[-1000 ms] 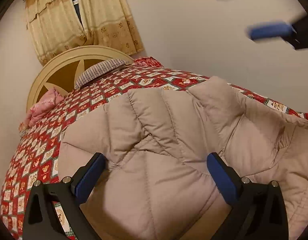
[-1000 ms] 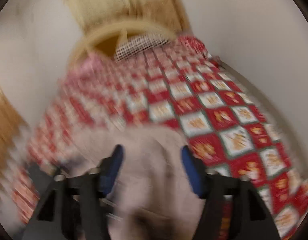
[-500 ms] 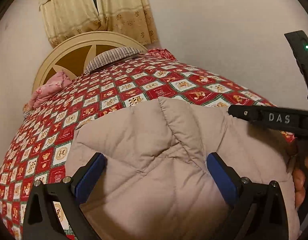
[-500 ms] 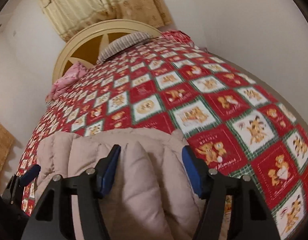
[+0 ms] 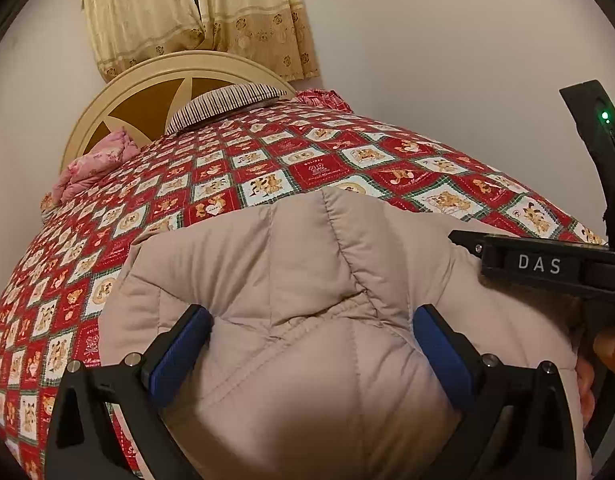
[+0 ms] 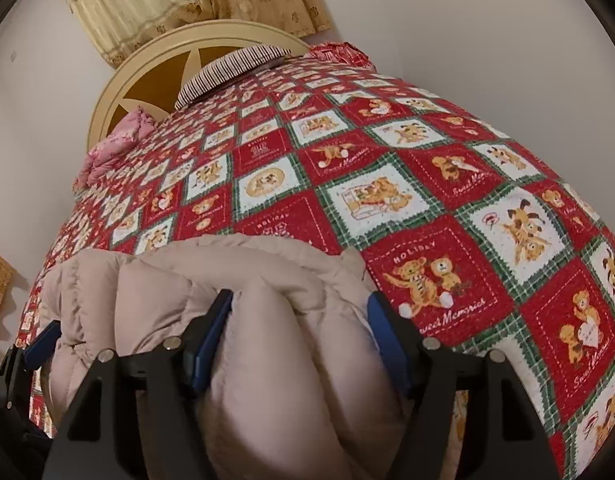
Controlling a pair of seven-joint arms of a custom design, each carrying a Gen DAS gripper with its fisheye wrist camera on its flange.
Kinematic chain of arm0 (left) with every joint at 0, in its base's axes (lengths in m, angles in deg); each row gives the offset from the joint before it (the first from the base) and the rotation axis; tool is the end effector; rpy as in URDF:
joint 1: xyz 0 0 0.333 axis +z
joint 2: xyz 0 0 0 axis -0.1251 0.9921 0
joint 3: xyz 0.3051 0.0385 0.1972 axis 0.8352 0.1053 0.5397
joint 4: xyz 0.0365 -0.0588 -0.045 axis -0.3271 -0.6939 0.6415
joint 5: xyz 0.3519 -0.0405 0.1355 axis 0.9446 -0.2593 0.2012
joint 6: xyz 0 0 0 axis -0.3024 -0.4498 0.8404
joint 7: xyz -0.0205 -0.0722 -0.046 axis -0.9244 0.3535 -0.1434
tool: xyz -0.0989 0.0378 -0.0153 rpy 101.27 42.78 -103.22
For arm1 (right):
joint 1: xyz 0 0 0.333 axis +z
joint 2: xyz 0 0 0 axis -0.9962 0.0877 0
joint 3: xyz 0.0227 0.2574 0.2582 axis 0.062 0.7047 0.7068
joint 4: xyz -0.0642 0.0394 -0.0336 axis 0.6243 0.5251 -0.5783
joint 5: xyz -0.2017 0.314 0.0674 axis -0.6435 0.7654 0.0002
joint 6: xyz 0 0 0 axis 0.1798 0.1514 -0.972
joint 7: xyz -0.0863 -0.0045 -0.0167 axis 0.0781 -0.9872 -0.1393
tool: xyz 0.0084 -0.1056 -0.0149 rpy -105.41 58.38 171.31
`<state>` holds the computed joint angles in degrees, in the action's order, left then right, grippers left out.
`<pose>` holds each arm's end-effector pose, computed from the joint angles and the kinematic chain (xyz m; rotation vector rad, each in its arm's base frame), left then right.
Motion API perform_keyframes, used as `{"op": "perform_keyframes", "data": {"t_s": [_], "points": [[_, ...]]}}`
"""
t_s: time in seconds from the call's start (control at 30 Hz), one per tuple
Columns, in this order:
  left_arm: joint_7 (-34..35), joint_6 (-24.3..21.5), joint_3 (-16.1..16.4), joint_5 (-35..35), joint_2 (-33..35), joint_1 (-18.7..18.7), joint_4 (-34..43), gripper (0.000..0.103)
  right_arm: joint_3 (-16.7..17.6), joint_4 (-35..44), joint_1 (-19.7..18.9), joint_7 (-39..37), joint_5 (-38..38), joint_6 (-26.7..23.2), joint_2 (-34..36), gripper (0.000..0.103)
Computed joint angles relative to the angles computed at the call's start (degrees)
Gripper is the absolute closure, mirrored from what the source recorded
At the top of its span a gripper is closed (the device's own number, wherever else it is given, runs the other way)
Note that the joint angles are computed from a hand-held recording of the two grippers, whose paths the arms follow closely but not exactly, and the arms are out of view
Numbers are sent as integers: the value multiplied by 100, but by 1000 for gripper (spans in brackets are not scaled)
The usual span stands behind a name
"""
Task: Fold large clothes
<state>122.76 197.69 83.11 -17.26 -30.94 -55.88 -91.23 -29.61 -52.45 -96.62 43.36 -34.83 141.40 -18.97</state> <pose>0.6109 -0.1463 0.3878 -1.5549 1.7817 -0.6778 0.6660 0.1109 0.3975 -1.7069 1.7245 -0.3401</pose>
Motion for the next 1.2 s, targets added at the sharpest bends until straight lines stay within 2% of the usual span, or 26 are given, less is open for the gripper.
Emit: {"op": "perform_keyframes", "data": {"t_s": [0.37, 0.73, 1.2], "points": [[-90, -29, 36, 1, 110, -21, 46, 1, -718, 108, 649, 288, -225, -167, 17, 28], [-318, -127, 23, 234, 135, 52, 72, 1, -1051, 207, 950, 479, -358, -309, 38, 27], [-799, -271, 141, 742, 181, 40, 98, 1, -1298, 330, 1169, 615, -449, -529, 79, 24]]}}
